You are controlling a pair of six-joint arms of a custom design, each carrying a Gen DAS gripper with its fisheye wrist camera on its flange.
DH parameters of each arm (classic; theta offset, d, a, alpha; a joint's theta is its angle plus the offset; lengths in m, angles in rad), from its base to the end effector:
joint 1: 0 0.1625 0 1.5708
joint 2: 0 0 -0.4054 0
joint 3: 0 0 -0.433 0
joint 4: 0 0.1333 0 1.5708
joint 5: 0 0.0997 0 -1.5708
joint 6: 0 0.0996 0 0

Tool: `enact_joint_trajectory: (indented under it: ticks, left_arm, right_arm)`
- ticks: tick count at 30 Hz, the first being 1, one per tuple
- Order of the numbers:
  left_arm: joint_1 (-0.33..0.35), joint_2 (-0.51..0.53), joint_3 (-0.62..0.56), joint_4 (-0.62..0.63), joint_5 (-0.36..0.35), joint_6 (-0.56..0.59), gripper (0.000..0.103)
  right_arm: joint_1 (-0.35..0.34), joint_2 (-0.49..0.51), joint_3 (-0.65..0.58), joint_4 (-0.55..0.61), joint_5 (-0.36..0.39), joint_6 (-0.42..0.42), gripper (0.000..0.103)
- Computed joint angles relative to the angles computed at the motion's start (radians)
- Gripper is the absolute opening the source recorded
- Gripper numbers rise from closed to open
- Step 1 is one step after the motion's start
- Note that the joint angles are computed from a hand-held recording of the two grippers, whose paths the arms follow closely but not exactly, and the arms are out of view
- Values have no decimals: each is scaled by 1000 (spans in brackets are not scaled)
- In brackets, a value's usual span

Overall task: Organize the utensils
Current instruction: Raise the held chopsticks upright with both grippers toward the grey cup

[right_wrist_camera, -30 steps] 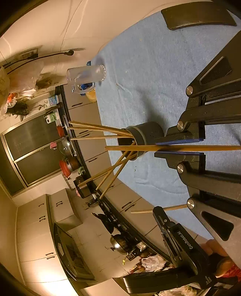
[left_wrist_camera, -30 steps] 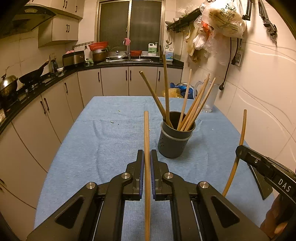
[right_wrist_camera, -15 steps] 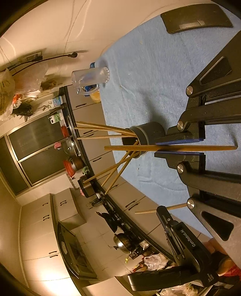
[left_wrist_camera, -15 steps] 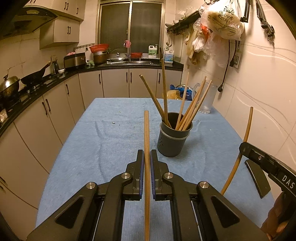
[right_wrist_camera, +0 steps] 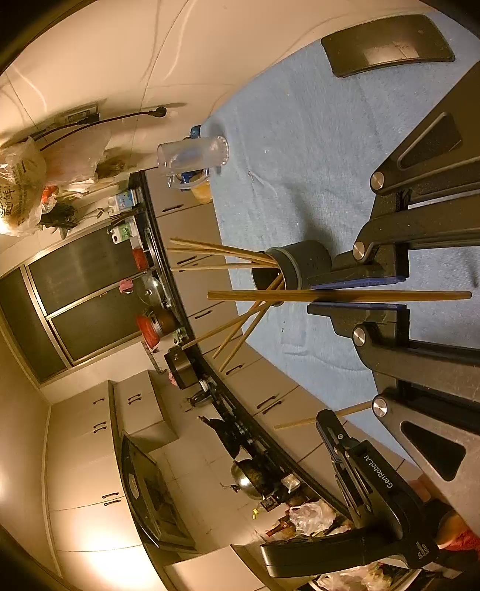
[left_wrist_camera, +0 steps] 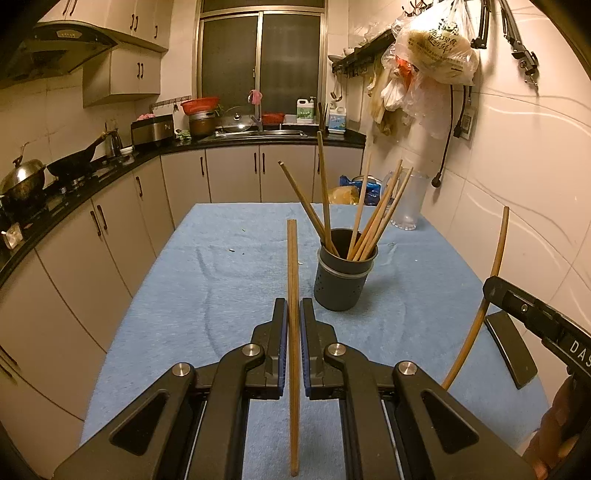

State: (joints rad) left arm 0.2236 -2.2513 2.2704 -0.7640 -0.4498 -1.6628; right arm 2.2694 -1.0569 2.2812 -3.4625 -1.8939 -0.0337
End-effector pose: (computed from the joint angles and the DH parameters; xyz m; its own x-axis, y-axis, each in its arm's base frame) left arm -0.1588 -0.2648 0.3667 -0.7087 -0.2021 -0.6760 0.4861 0.5545 -0.6754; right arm 0.3886 -0.3045 0.0958 -0.8350 -0.4794 0.2701 -0.5336 0.5856 -0.6102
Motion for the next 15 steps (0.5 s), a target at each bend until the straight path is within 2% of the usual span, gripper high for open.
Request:
enact_joint_trajectory:
  ticks: [15]
  left_arm:
    - [-6, -2, 0, 11, -4, -13, 6]
  right_arm:
    - [12, -12, 5, 3, -8, 9, 8]
